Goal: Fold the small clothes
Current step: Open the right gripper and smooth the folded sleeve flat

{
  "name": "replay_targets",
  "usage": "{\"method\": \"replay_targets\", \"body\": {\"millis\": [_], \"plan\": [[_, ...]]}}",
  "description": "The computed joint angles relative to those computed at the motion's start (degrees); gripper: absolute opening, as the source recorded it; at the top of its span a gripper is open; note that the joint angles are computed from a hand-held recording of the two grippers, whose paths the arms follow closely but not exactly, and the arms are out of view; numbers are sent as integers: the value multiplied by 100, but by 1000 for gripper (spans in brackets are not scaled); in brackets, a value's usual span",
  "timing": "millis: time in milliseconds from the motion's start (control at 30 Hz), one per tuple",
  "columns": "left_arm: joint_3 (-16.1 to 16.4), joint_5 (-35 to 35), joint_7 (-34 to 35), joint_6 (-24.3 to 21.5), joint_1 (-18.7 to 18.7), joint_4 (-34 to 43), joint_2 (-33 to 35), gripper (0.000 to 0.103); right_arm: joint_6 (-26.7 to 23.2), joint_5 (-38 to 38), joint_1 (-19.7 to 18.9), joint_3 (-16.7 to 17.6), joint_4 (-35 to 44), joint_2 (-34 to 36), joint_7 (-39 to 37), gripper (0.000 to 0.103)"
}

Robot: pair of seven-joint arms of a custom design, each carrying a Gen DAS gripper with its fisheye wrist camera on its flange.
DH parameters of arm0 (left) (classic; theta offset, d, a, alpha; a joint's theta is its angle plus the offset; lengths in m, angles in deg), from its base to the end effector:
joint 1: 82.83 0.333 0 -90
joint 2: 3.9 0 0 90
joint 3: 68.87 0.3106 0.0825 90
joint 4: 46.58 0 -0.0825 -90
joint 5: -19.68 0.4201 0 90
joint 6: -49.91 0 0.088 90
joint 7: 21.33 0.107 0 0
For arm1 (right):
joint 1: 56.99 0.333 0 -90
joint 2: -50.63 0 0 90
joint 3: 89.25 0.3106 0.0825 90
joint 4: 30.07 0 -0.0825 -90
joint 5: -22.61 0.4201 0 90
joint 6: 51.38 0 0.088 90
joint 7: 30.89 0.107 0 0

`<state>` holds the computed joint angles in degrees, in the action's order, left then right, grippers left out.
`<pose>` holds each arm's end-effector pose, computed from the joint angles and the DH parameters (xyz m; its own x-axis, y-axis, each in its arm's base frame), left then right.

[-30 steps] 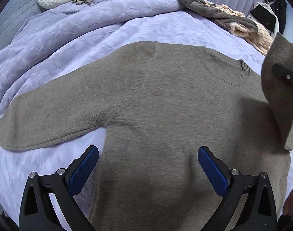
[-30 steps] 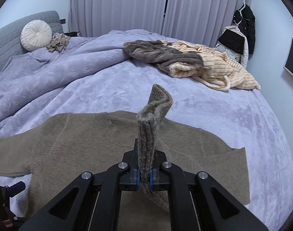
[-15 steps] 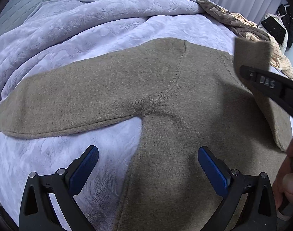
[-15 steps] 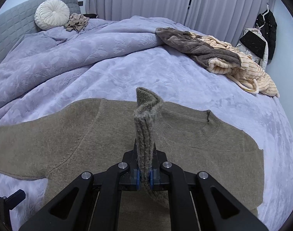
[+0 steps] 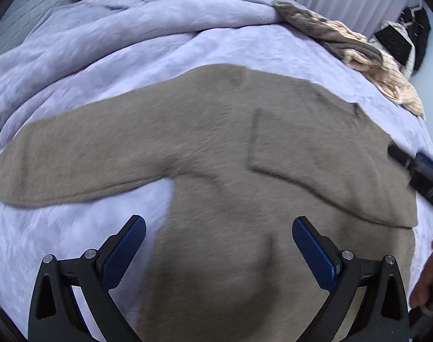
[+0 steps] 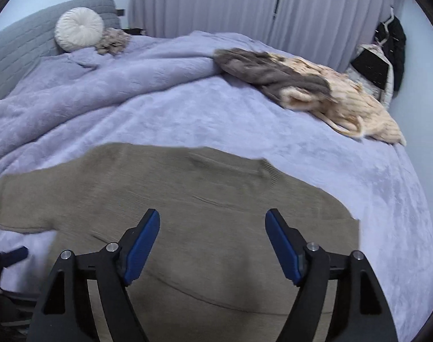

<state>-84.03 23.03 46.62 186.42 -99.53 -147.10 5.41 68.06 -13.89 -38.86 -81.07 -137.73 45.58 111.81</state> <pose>0.5834 -0.3505 0.5088 -0.2219 -0.9621 0.1586 -0.8945 0.1361 -0.4258 0.5502 0.2418 0.5709 -0.2795 -0.9378 0.2059 -0.8032 0.1108 -0.5853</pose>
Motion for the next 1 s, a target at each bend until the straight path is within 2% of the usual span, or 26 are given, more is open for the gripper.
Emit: {"method": "replay_targets", "body": {"millis": [67, 133, 233, 333, 467, 500, 567, 700, 867, 1000], "plan": [[-67, 186, 37, -49, -139, 409, 276, 103, -402, 129, -153, -115, -484, -339, 190, 79], [-147, 267, 137, -138, -282, 911, 637, 103, -502, 210, -317, -150, -894, -627, 391, 79], [-197, 365, 228, -389, -539, 1834, 1314, 103, -299, 430, -507, -140, -1276, -871, 538, 79], [-219, 403, 452, -609, -757, 2699, 1997, 103, -144, 432, -603, -36, -1318, -803, 463, 79], [222, 1073, 139, -1430, -1204, 3517, 2625, 103, -41, 391, -611, 14, -1198, -598, 418, 79], [298, 1180, 61, -1479, -1217, 3475, 2634, 103, -40, 362, -594, 29, -1178, -565, 418, 79], [226, 1052, 91, -1136, -992, 3023, 2381, 103, 12, 317, -538, 44, -1104, -458, 310, 79], [300, 1314, -63, -1074, -924, 2651, 2066, 103, -140, -37, -362, 102, -804, -146, 247, 79], [266, 1338, -223, -936, -729, 2176, 1691, 103, 215, 190, -168, 1, -646, 3, 66, 79], [207, 1286, -303, -740, -569, 1682, 1291, 103, 144, 178, -8, -4, -353, 292, -54, 79]]}}
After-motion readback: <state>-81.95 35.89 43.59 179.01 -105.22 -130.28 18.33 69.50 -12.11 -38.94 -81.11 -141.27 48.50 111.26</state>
